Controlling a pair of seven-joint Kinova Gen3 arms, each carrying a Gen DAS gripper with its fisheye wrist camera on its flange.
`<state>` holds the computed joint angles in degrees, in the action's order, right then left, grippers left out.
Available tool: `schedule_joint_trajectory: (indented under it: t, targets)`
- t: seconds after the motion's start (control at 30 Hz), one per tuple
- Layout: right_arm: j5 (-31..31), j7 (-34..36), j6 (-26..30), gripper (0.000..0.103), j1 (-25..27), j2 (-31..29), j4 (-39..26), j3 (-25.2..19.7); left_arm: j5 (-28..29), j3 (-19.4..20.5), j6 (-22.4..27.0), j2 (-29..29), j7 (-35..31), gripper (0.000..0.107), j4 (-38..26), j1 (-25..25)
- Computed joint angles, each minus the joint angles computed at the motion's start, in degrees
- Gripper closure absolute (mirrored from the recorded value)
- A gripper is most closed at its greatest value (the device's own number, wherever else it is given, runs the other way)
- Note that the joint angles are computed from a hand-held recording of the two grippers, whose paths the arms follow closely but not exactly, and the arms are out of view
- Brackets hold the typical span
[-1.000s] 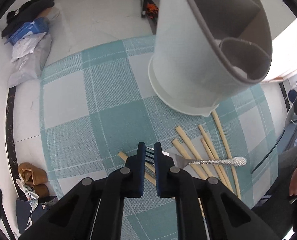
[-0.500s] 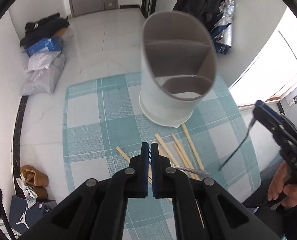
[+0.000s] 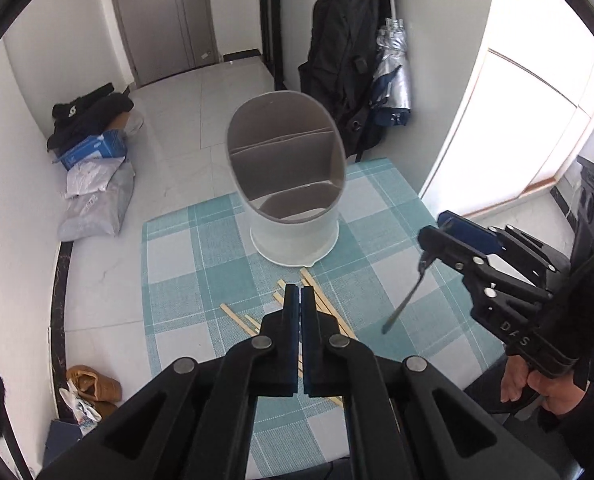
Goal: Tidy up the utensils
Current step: 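Carry the fork in the left tool while the right tool carries the spoon to the holder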
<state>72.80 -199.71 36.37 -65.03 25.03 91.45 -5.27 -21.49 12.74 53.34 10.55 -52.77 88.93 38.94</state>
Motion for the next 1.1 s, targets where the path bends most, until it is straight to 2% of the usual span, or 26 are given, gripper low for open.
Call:
schedule_joint_trajectory:
  t: [0.07,0.17,0.3,0.4,0.47,0.5,0.67,0.8,1.1]
  targets:
    - [0.52,-0.64,0.05,0.073,-0.33,-0.13,0.18,0.04,-0.75,0.41,1.54,-0.11,-0.46,0.107,-0.8,0.76]
    - [0.9,-0.74,-0.02,0.074,-0.29,-0.1,0.13,-0.34,-1.04,0.64,1.29,-0.89,-1.5,0.107,-0.33,0.82]
    - [-0.32,1.45,-0.02,0.076,-0.21,0.09,-0.65,-0.59,1.4,0.77,0.45,-1.87,-3.14,0.107,-0.17,-0.69]
    - [0.71,0.85,-0.17,0.086,-0.77,-0.2,-0.65,0.0,2.93,0.94,-0.13,-2.34,-4.83,0.107,-0.6,-1.78]
    - [1.42,0.76,-0.09,0.101,-0.77,-0.28,-0.86,0.02,3.38,1.05,-0.13,-2.2,-5.89,0.107,-1.11,-2.14]
    - [1.19,1.09,-0.77,0.102,0.15,-0.3,-0.97,-0.74,2.94,1.01,-0.22,-2.16,-6.0,0.107,-1.23,-2.05]
    - [3.24,-3.19,-6.6,0.102,1.94,-1.11,1.16,0.1,4.75,0.78,-0.46,-1.83,-8.42,0.107,-1.46,-3.05]
    - [3.57,-4.97,-8.87,0.102,3.35,-1.89,2.57,0.02,5.88,0.53,-0.15,-1.83,-9.58,0.107,-1.73,-3.73]
    - [-2.99,5.29,-6.61,0.102,2.71,-1.36,-0.16,0.02,7.89,0.21,1.73,-1.45,-12.63,0.107,-4.49,-5.04]
